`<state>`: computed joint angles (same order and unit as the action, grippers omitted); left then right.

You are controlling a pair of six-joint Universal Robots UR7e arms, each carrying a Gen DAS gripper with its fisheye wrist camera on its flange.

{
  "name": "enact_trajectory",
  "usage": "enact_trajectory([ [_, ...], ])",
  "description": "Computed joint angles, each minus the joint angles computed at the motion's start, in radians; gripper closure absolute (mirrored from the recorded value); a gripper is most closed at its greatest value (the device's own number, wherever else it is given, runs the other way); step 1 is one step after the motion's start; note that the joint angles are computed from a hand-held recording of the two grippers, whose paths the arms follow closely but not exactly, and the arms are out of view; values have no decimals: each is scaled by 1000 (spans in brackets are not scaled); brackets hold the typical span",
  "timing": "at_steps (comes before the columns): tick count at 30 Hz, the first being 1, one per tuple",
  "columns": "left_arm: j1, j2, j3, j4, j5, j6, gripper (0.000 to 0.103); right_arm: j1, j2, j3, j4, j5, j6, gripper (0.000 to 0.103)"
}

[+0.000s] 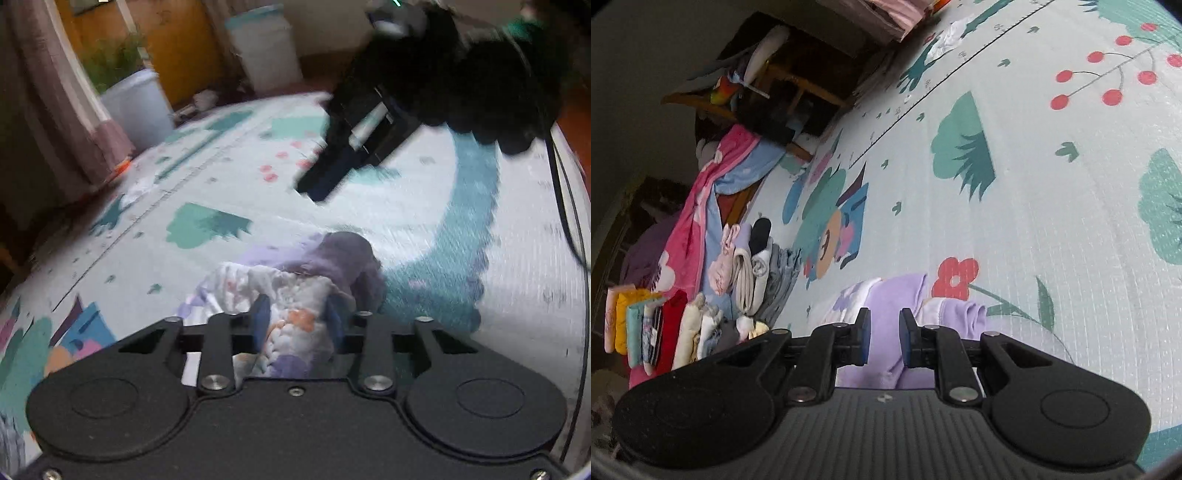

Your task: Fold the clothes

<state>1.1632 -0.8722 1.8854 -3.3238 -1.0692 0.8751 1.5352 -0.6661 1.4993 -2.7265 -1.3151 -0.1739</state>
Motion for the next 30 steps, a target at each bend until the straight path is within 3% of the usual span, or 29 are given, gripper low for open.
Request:
enact_trajectory([
  [4, 4, -76, 62, -86, 16, -182, 96, 10, 11, -14, 40, 6, -50, 83],
  [6, 18, -116, 74, -110, 58, -320, 98, 17, 24, -23, 41, 4, -44, 83],
  [10, 70, -198, 101, -113, 74, -474, 99, 35, 43, -46, 64, -31, -56, 83],
  [12, 72, -227, 119, -74, 13, -452, 83, 41, 57, -64, 72, -35, -52, 83],
  [13, 62, -227, 123, -58, -1, -431, 37, 42, 64, -72, 72, -31, -43, 83],
  [14, 50, -219, 126, -53, -16, -389, 15, 44, 70, -80, 72, -28, -36, 83],
  [16, 20, -171, 118, -65, -34, -239, 16, 45, 75, -90, 72, -25, -33, 83],
  [18, -13, -84, 69, -64, 52, -92, 16, 46, 80, -98, 77, -20, -29, 83],
  [20, -5, -26, 15, -42, 45, -51, 21, 47, 79, -98, 85, -20, -34, 83],
  [21, 3, -18, -7, -1, 44, -85, 33, 47, 76, -95, 87, -18, -39, 83],
  [22, 10, -17, -22, 28, 41, -125, 71, 47, 73, -91, 86, -15, -43, 83],
  [24, 24, -42, -22, 30, 24, -218, 75, 44, 65, -79, 70, 9, -49, 83],
  [27, 43, -127, 53, -81, -12, -388, 76, 44, 62, -75, 63, 35, -66, 80],
  [30, 76, -222, 134, -191, -28, -620, 76, 60, 80, -107, 107, 0, -108, 79],
])
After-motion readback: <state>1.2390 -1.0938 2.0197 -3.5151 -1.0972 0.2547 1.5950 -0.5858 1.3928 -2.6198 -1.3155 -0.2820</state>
